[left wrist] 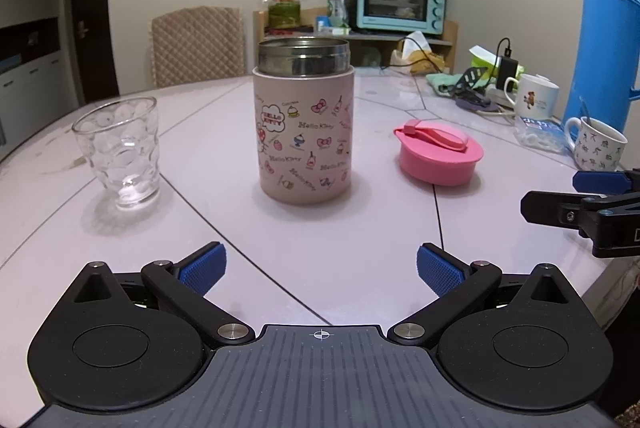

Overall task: Unscrew bottle cap and pour
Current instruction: 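Open the left gripper off the open jar and back both grippers away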

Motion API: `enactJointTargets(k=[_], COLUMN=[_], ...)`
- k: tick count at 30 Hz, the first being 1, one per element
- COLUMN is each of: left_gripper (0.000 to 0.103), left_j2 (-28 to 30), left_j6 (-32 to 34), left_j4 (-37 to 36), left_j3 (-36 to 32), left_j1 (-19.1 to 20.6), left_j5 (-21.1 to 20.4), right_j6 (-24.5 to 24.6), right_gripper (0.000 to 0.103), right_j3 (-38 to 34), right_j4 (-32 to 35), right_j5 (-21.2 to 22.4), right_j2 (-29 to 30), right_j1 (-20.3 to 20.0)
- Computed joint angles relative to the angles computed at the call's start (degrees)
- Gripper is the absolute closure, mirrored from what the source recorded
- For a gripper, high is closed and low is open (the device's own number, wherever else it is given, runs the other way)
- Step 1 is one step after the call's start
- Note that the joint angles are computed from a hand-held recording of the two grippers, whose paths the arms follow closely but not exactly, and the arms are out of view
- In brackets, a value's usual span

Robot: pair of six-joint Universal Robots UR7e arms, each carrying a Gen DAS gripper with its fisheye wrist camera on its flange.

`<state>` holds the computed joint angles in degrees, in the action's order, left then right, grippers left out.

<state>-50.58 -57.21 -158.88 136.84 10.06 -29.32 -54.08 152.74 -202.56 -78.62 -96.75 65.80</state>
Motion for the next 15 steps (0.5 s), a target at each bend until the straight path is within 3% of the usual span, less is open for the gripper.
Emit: enactJointTargets(k=[15], left_gripper=[0.0], left_j2=[0.82], left_j6=[-0.21], left_j4=[0.27], left_j3=[-0.69], left_j1=[0.31], left_j5=[-0.66], right_j6=[0.06], right_gripper=[0.0], right_j3=[-0.27], right_j4=[1.01], right_j5=[0.69], right_j2=[-0.23], right_j1=[-0.88])
